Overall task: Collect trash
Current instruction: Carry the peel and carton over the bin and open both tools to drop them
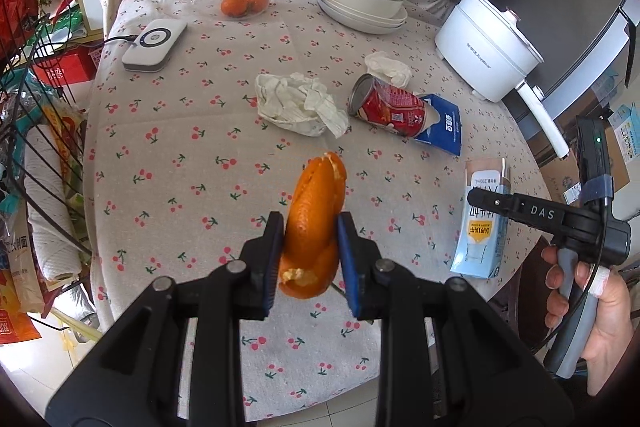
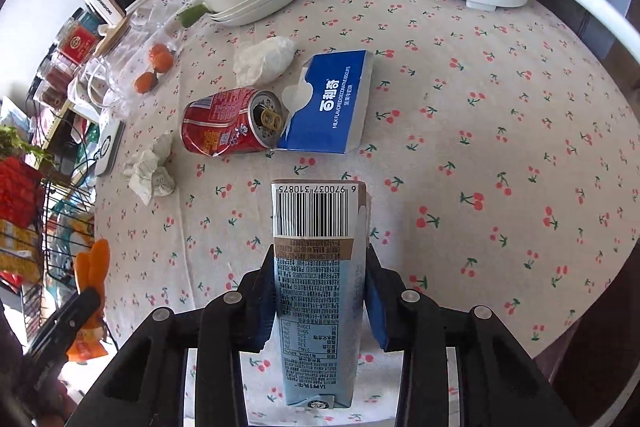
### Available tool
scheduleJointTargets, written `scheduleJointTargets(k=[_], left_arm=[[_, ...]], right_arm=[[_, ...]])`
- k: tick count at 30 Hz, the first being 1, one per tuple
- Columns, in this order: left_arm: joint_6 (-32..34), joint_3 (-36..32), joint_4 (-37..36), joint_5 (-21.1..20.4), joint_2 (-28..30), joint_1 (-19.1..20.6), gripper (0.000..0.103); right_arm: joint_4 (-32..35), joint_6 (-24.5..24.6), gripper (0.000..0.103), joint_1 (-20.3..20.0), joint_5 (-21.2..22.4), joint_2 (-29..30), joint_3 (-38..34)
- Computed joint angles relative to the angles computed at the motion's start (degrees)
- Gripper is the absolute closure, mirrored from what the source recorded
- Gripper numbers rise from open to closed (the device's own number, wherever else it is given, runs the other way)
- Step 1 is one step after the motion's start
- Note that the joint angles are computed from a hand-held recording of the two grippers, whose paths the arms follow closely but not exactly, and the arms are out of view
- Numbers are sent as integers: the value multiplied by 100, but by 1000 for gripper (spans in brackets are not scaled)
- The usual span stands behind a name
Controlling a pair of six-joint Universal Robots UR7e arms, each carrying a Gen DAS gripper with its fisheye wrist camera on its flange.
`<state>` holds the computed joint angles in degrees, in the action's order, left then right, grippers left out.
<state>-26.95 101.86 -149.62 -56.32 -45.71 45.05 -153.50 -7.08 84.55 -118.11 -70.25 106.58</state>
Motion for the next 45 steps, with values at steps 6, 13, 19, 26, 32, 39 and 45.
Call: scheduleJointTargets(k=[6,13,19,26,32,39,45], left_arm=[[12,-41,-13,-145,107,-117,74],[140,-148,-155,-282,309,-322,74],[317,-287,-191,-377,595,-551,74],[587,-556,-193,-599,1002,-787,74],[815,-880,-172,-830,1405,-974,74],[970,-1286,-107,-1228,1923,-1197,74],[1127,-1684,31,-1580,2371,-1374,74]], right_arm=[[54,-270,65,-180,249,-652,384],[92,-432,65,-609,611,-1460,765],[85,-719,65,-1113,940,-2073,1057],[263,-958,65,-1635,1270,-2709,1192],[402,-1124,64,-2165,1503,-3183,1291],[589,-1352,64,-2941,1766,-3650,1373],[629,-1534,64,-3555,1962,-3968,1457]])
